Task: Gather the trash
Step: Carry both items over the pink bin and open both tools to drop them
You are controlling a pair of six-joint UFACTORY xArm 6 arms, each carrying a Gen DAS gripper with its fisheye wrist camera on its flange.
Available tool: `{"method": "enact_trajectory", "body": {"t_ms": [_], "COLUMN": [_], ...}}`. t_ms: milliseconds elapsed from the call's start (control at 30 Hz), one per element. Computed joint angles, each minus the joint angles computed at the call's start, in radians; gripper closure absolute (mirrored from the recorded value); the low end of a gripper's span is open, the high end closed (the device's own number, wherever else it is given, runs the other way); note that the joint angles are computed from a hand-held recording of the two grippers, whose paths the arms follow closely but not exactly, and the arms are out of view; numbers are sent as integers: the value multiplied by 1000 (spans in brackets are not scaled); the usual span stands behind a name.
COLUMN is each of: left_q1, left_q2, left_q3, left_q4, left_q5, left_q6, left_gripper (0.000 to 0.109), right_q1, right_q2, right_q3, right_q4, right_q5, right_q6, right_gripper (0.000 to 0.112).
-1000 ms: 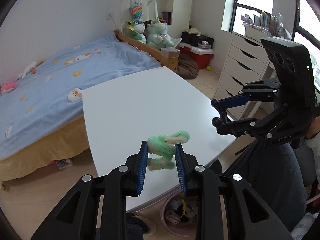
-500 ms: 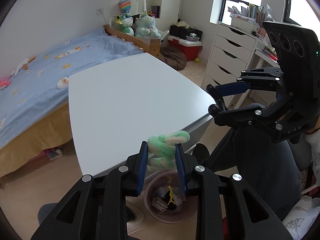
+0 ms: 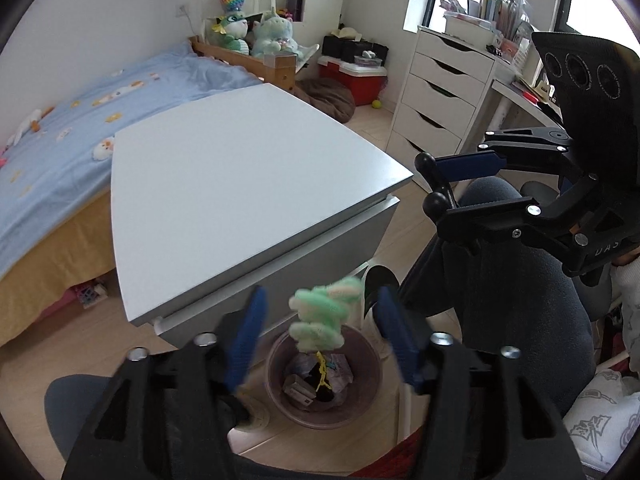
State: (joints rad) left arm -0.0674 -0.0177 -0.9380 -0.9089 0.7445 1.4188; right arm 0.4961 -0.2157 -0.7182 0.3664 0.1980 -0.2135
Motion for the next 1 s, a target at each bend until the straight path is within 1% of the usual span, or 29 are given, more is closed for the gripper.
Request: {"method": "enact_trajectory", "body": {"t_ms": [33,67,233,367,600,1000], "left_q1": [3,4,-2,-3,9,40], "left_q2": [2,5,6,1,-15,-19], "left_q3": [-3,-5,10,23,34,35], "left_q4": [-7,-12,-25,-69,-126,-134], "left_q5": [4,-2,-66,-114,-142,-141], "left_q6": [-2,-8,-2,41,74,60], "left_gripper": [25,20,14,13,13,13], "right_q1": [-2,-2,0,5,11,30], "right_q2": [3,7,12,9,3,11], "right_q3": [-2,-5,-1,9,19,6], "right_q4": [7,17,44,52,44,52], "right_q5": [-1,-2,-8,-17,-19,-7], "right_q6": [-6,-15,-32,-32,-20,-37], "right_gripper": [60,60,60,60,60,60]}}
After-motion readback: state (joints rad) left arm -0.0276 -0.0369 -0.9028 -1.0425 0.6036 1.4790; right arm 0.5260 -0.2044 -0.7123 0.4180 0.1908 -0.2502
